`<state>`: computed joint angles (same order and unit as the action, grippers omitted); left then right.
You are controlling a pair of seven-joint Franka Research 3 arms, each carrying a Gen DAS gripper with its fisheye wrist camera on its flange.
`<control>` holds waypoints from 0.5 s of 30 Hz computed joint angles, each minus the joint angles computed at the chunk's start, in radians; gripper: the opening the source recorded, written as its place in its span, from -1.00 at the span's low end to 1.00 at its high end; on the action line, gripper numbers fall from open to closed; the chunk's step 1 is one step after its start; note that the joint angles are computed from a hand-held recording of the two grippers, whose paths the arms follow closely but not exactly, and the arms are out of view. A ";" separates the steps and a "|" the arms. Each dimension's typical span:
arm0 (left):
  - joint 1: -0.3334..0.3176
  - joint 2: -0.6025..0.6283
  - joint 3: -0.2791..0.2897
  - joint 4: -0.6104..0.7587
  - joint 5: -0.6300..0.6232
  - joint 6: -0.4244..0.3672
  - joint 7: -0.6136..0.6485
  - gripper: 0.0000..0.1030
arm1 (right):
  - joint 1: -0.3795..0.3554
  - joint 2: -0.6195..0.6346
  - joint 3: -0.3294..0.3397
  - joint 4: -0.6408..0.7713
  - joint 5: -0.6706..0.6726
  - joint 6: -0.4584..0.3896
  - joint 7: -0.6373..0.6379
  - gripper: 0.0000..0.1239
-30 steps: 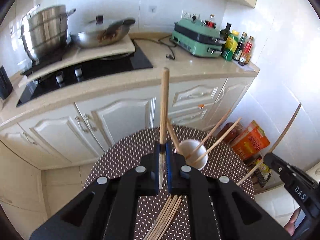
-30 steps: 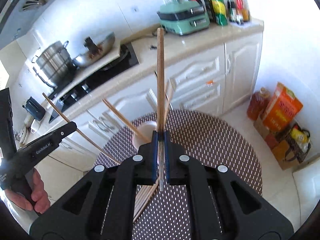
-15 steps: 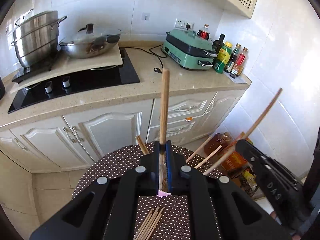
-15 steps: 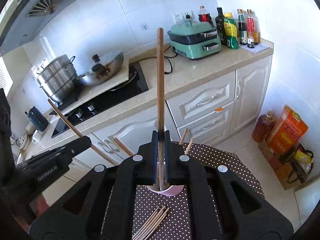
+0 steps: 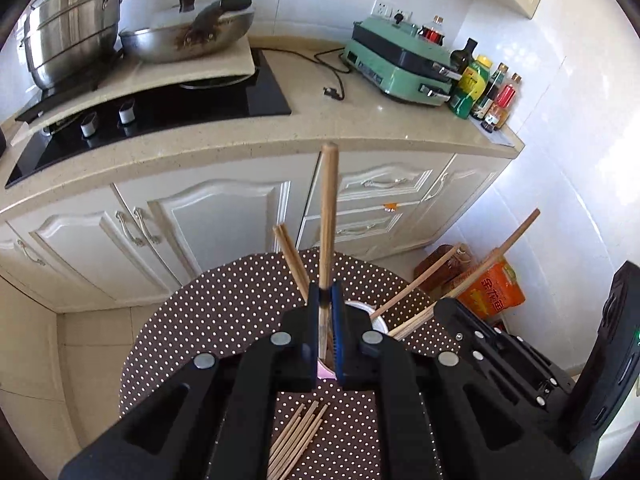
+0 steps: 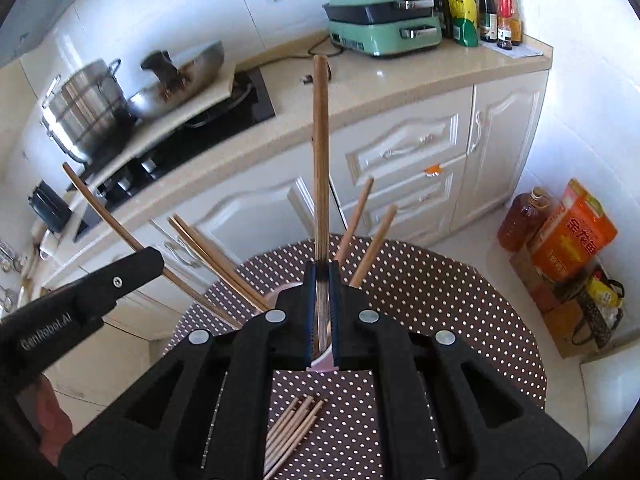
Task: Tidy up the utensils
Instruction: 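Lower the right tool's chopstick into the cup and open while the left tool releases its chopstick inside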
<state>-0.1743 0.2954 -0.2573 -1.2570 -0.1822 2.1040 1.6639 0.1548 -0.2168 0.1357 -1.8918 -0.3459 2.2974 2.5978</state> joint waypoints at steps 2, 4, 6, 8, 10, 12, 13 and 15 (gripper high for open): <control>-0.001 0.007 0.000 -0.009 0.004 0.003 0.007 -0.88 | 0.004 0.007 0.000 -0.009 0.011 0.003 0.002 -0.89; -0.002 0.014 0.001 -0.014 0.011 0.001 0.007 -0.88 | 0.008 0.015 0.000 -0.012 0.017 -0.006 0.001 -0.89; 0.002 0.024 -0.002 -0.017 0.002 -0.009 0.011 -0.88 | 0.013 0.027 -0.004 -0.013 0.029 -0.012 -0.003 -0.89; 0.003 0.029 -0.003 -0.021 0.002 -0.012 0.018 -0.87 | 0.017 0.035 -0.006 -0.015 0.035 -0.021 0.004 -0.89; 0.005 0.029 -0.004 -0.034 0.002 -0.005 0.030 -0.87 | 0.022 0.038 -0.011 -0.020 0.046 -0.022 0.002 -0.89; 0.006 0.023 -0.005 -0.056 0.003 0.022 0.049 -0.85 | 0.027 0.043 -0.018 -0.019 0.066 -0.032 -0.011 -0.89; 0.000 0.018 -0.003 -0.071 0.026 0.042 0.065 -0.83 | 0.028 0.046 -0.022 -0.020 0.082 -0.037 -0.014 -0.89; -0.007 0.015 0.000 -0.083 0.055 0.053 0.079 -0.72 | 0.031 0.048 -0.027 -0.020 0.108 -0.036 -0.018 -0.88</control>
